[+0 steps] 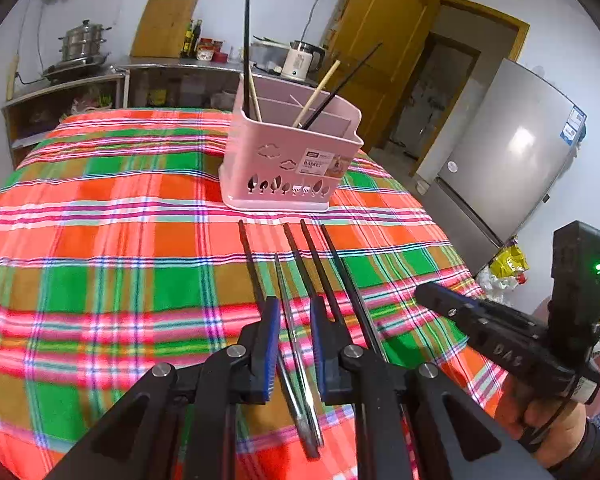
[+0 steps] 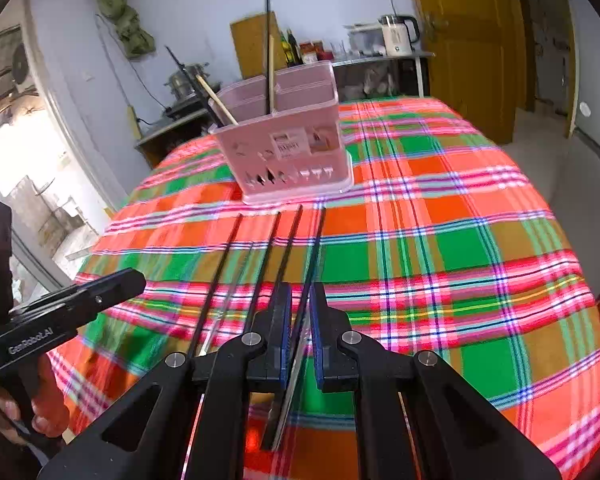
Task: Organize utensils
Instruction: 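Lower both open grippers around the next black chopsticks on the cloth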
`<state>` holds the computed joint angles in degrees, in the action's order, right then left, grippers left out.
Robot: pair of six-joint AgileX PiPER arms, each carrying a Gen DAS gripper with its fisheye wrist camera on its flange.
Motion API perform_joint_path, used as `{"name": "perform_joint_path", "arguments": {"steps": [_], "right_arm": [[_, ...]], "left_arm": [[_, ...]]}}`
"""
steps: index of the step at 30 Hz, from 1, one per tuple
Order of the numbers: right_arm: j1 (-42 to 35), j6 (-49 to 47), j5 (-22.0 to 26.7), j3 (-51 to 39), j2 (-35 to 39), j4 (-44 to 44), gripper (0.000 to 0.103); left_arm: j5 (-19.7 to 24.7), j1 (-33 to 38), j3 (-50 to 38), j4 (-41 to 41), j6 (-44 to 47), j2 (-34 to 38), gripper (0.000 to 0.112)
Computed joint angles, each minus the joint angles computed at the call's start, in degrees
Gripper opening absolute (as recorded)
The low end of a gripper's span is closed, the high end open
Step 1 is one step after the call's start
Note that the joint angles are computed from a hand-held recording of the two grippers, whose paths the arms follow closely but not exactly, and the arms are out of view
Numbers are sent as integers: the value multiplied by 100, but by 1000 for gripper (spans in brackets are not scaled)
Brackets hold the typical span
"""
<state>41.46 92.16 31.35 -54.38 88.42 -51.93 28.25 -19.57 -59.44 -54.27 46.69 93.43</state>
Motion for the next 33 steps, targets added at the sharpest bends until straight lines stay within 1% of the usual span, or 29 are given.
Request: {"name": "perform_joint_path", "arguments": {"steps": [3,5,10,15,17,23,25,29,33], "right_arm": [[-312,-375,-323,-93,245,383,9],[-488,-671,-482,-191,408,664,9],[-746,-1258,-669,-447,764,1179,9],[-886,-1831,-665,-709,1042,1658,9],[-921,-2006,-580,-814,1161,1798,9],[-1041,-2263,-625,-856,1270,2064,9],[-1033,-2369,-543,-941,1324,2102,9],[-1050,-2405,-460,-897,1263,2098,9],[-1147,-2247,-442,-622,1039,1984,9]], "left_arm": [[168,-92,-457,214,-222,450,14],[182,-171,-688,427,-421,678,14],[288,-276,-1194,721,-742,1173,14],[405,-339,-1583,1020,-1078,1520,14],[433,-360,-1678,1139,-1187,1602,14],[458,-401,-1838,1378,-1422,1761,14],[467,-424,-1916,1496,-1551,1829,14],[464,-505,-2088,1811,-1893,1964,14],[465,-585,-2246,2157,-2230,2074,14]]}}
